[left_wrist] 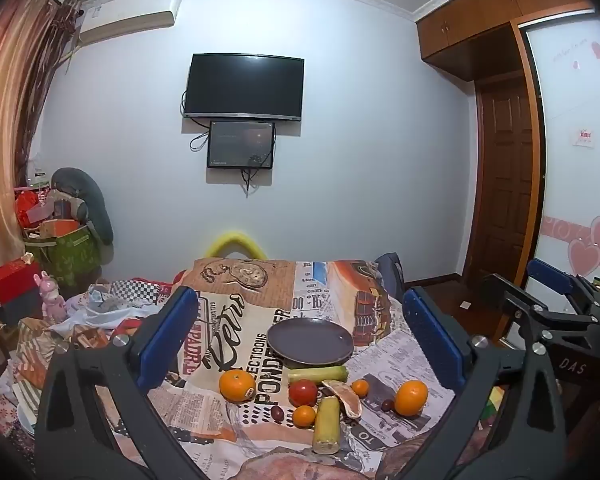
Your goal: Organize fruits
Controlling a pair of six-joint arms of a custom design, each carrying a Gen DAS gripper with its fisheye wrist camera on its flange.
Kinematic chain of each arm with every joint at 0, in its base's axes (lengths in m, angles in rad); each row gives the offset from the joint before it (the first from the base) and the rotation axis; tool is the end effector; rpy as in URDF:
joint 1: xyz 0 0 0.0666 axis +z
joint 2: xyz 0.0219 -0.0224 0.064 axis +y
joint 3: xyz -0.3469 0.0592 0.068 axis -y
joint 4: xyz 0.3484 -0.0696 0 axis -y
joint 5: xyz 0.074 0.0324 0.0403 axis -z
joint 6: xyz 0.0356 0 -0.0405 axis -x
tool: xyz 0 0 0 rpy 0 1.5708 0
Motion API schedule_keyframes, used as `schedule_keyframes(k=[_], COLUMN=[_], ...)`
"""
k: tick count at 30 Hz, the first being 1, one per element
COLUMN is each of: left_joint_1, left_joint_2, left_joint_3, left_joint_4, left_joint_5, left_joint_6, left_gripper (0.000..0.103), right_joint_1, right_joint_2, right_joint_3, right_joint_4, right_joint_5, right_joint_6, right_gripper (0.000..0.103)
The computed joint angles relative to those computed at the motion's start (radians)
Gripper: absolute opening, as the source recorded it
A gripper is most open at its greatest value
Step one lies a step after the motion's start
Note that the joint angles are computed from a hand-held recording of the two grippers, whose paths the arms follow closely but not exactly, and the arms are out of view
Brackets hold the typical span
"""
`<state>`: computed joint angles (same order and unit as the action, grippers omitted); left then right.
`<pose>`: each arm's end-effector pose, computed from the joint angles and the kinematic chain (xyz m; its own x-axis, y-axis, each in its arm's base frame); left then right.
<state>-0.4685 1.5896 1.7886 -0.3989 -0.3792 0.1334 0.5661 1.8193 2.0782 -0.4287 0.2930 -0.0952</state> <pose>0.4901 -0.2337 0.5236 -0.1883 -0.0432 -0.9812 0.0713 0.9958 -0.0575 0.5260 0.3216 0.5209 -0.1680 0.0011 -0.9858 -0.2584 0.9650 0.0451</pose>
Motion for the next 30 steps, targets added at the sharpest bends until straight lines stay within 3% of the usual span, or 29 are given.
schedule_keyframes(k=[30], left_joint_1=[0.000], left_joint_2=[0.003], left_joint_3=[-0.001], left_joint_4=[0.002], left_joint_5=[0.030], left_joint_6=[-0.001], left_gripper=[0.103], right_joint_1=[-0.003], right_joint_2=[-0.012], right_joint_3=[-0.017], right_joint_4=[0.004], right_joint_5=[0.001], right_joint_6=[-0.018], right_gripper=[0.103])
